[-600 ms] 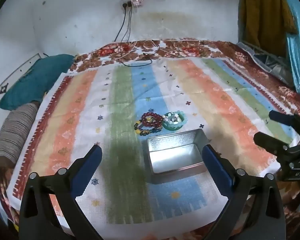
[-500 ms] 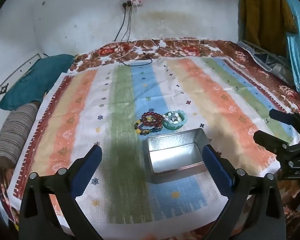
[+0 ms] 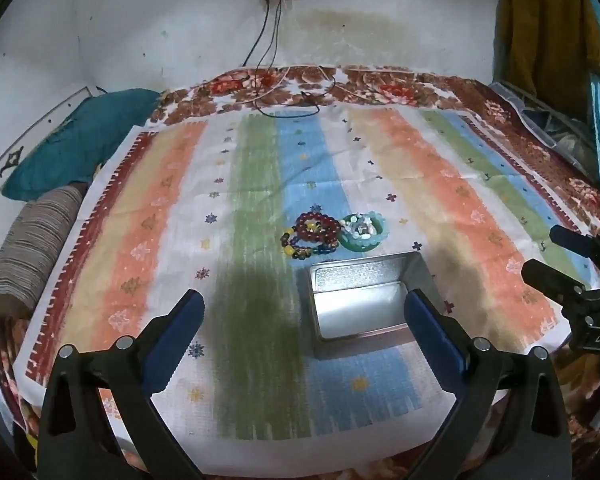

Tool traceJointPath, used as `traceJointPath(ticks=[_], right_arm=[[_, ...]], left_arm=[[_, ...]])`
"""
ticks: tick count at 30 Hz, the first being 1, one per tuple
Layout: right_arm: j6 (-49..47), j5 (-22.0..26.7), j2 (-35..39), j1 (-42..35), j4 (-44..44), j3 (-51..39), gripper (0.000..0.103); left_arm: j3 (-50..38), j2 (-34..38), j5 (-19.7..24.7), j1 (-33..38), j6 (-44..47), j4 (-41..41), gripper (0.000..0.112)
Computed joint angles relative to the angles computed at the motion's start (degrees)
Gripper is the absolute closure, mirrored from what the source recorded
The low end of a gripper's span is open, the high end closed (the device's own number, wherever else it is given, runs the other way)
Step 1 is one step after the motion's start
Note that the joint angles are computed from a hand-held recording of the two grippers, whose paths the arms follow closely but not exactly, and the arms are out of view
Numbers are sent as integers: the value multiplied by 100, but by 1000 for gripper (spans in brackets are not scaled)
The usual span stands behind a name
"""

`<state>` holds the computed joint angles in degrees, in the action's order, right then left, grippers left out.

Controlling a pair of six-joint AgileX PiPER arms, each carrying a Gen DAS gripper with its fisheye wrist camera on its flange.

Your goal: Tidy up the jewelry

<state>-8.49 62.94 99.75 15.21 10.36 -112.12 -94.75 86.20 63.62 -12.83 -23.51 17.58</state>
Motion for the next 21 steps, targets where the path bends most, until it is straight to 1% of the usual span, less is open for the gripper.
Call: traceJointPath(ticks=[2,5,7,14,16,21], right_arm=[[-16,55,39,-26,34,-54,5],[-27,93,55,-17,40,-68,5],[-36,93,74,-5,36,-70,5],[-32,168,114,-9,33,-114,5],[-76,208,114,-38,101,-104,5],[-46,217,142,-15,77,-132,5]], left_arm=[[17,4,34,-75,-68,130,15],[-98,91,137,-90,111,0,15],[-102,116,204,-153,57,133,15],[-156,101,177,-67,12,28,15],[-171,87,127,27,168,-263,15],[-189,116,153,-47,109,-106,15]])
